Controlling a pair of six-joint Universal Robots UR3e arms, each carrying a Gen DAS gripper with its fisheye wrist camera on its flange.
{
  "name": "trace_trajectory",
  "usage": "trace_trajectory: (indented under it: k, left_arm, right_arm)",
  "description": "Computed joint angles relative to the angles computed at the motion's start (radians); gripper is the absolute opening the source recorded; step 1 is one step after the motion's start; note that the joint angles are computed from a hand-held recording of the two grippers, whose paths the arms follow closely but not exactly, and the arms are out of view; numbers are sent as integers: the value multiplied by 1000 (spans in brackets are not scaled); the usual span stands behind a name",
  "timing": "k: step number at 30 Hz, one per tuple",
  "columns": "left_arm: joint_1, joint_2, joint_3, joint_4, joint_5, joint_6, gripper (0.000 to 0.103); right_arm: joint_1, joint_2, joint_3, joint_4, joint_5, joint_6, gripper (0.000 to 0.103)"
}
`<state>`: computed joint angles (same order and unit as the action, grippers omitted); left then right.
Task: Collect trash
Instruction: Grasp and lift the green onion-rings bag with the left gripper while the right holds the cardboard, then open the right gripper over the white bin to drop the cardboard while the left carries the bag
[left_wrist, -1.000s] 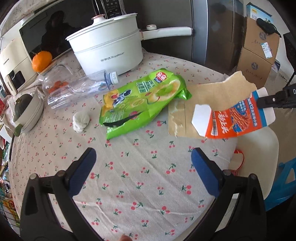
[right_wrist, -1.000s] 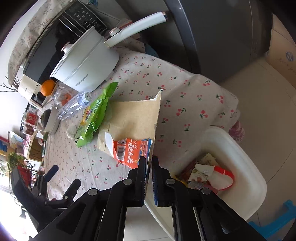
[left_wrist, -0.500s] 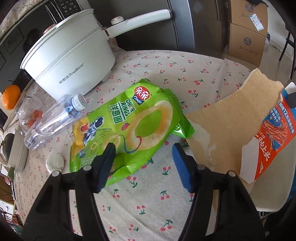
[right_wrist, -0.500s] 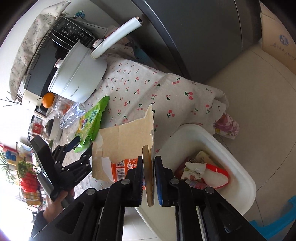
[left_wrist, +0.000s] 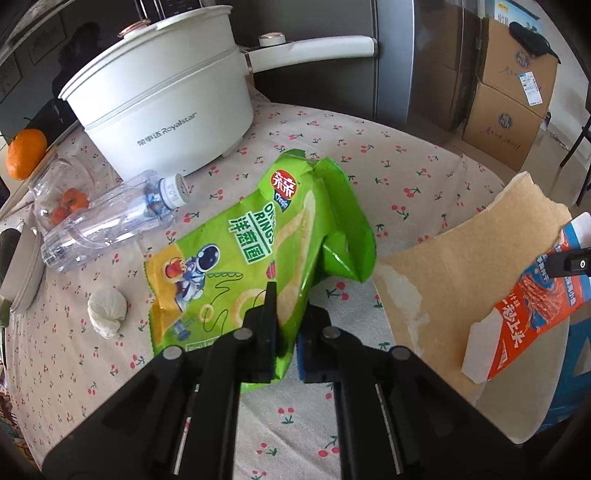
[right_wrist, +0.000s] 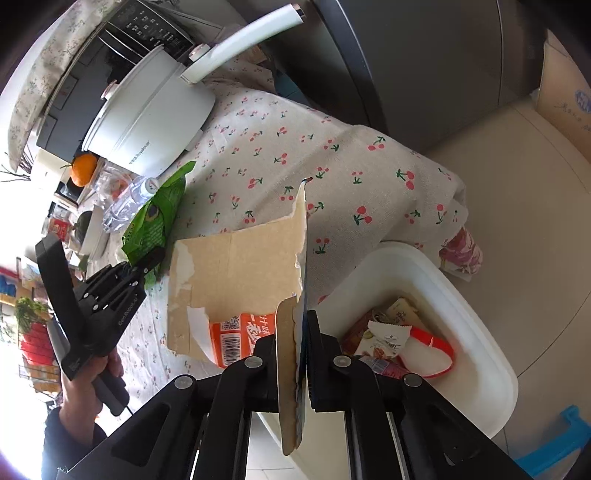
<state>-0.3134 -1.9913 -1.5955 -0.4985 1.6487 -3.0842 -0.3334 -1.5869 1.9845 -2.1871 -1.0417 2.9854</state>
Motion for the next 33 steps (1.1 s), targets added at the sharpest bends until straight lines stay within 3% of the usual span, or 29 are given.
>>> trace_trajectory:
  k: [9,15,19,26,33]
  left_arm:
    - [115,418,-359,49,-239,-118,8]
    - [141,631,-515,77,-370,-182,8]
    - [165,717,-601,111,-458,-218,8]
    - [92,738,-662,173,-436,-274,8]
    - [-44,637,-627,227,-359,-307,8]
  right_arm:
    - [-56,-217,73,41,79,8,6]
    - [-144,-435,110,174,101,-58,6]
    - [-278,-599,134,349,131,-165,6]
    - [-600,-849,127,818,167,-511,6]
    - [-734,-906,157,906,81,-660,6]
